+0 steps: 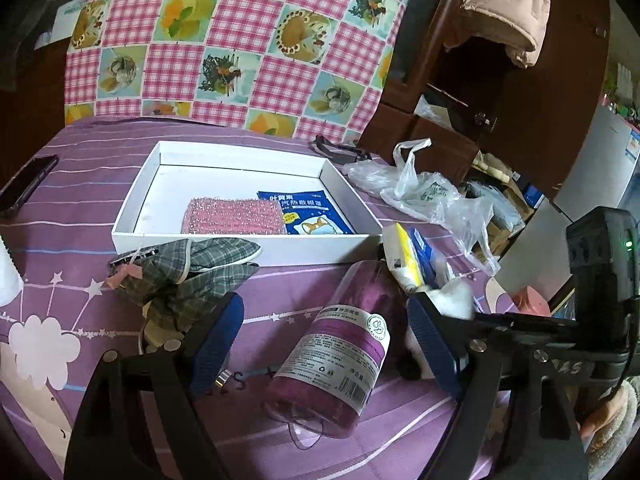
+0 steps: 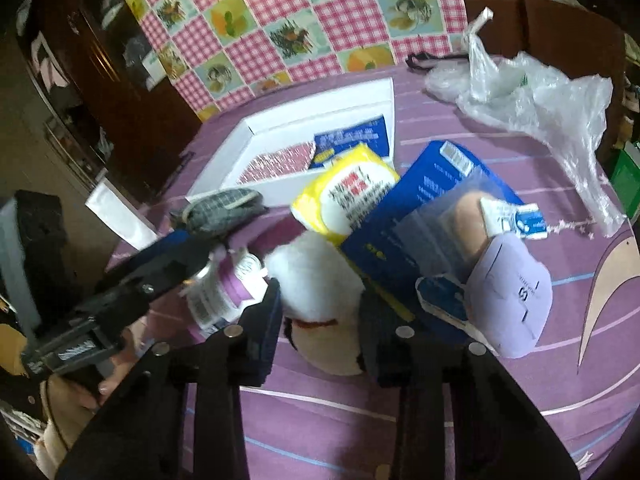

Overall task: Organize soft objects
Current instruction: 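Close the right gripper around the white panda plush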

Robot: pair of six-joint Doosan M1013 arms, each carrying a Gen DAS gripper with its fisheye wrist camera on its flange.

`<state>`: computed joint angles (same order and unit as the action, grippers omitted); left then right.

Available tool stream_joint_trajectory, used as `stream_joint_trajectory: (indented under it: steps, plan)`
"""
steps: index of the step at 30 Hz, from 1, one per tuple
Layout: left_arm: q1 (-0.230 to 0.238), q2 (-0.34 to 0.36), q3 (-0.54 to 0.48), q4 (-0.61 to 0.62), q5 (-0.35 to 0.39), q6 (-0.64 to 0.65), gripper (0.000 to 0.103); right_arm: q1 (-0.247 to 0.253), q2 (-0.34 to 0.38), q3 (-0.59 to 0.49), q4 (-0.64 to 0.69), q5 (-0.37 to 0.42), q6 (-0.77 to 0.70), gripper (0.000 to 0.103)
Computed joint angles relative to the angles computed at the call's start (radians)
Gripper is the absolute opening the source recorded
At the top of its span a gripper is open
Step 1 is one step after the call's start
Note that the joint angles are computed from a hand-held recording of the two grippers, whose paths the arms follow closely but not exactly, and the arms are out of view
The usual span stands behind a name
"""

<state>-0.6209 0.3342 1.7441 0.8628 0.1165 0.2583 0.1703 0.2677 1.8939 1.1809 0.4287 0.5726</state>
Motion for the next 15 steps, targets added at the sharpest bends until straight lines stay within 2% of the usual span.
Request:
stream_joint_trajectory:
  steps: [3,6,10,15]
  plan:
    - [0.001,-0.002,0.005,0.093,-0.007,-0.095,0.084,-0.01,-0.017,0.022,0.15,0.015,-0.134,0.037]
    - [0.004,-0.003,0.006,0.1,-0.016,-0.105,0.084,-0.02,-0.025,0.034,0.256,0.038,-0.219,0.037]
    - [0.001,-0.005,0.011,0.249,-0.031,-0.249,0.083,-0.025,-0.027,0.037,0.293,0.025,-0.223,0.038]
    - [-0.008,-0.004,-0.002,0.355,-0.059,-0.317,0.083,-0.043,-0.028,0.042,0.34,0.0,-0.218,0.038]
